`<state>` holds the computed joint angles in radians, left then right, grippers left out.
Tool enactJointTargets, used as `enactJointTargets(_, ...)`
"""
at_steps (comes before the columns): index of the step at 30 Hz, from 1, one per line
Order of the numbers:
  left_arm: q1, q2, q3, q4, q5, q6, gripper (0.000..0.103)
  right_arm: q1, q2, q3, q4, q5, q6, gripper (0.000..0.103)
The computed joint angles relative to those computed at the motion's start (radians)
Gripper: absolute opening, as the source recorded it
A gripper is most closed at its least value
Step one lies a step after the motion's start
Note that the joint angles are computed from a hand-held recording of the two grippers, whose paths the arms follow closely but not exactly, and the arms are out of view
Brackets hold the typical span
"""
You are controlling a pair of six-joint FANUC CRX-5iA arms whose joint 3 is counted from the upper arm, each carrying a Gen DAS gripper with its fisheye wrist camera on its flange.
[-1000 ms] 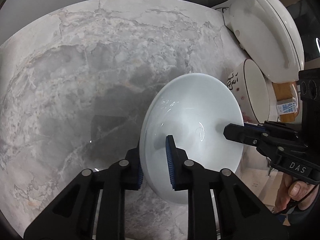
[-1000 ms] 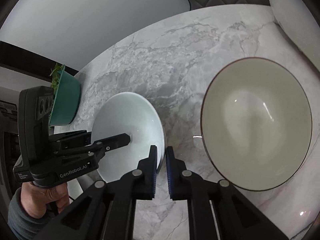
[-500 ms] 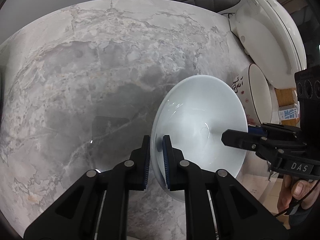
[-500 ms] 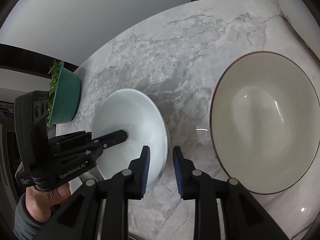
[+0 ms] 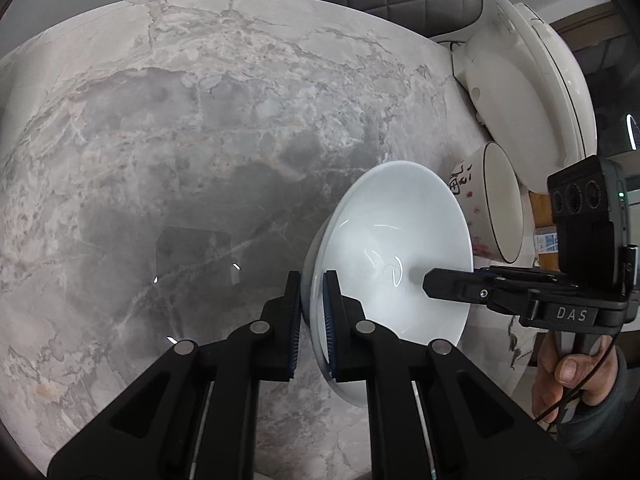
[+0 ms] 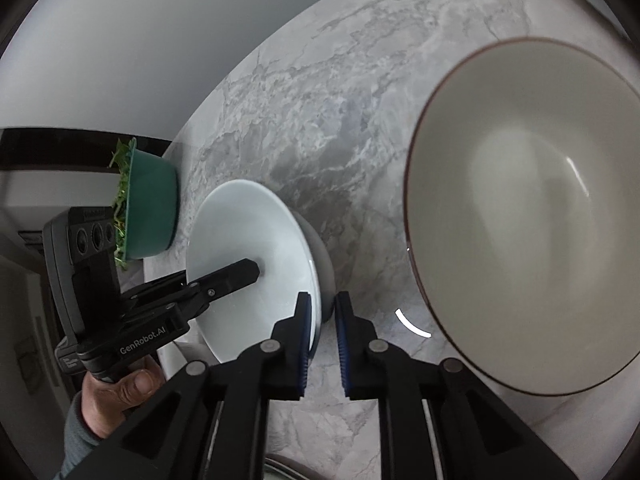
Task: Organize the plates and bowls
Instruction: 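Carry the smaller white bowl with both grippers and lower it into the large bowl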
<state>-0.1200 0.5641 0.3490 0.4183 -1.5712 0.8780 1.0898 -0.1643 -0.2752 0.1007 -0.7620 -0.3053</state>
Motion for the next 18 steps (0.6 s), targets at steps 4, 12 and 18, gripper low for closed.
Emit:
enactJointTargets(4,0.013,0.015,0.022,0.03,-0.029,0.012,0.009,0.01,-0.041,-0.075,0.056,0.108,-0.095,0.015)
enactJointTargets(12,0.035,-0.007,0.032,0.04,-0.063,0.006,0.009,0.011,-0.062,-0.071,0.08,0.113,-0.105,0.016)
enactJointTargets(18,0.076,-0.052,0.032,0.039,-0.092,0.006,0.01,0.001,-0.031,0.0,0.046,0.087,-0.028,0.016)
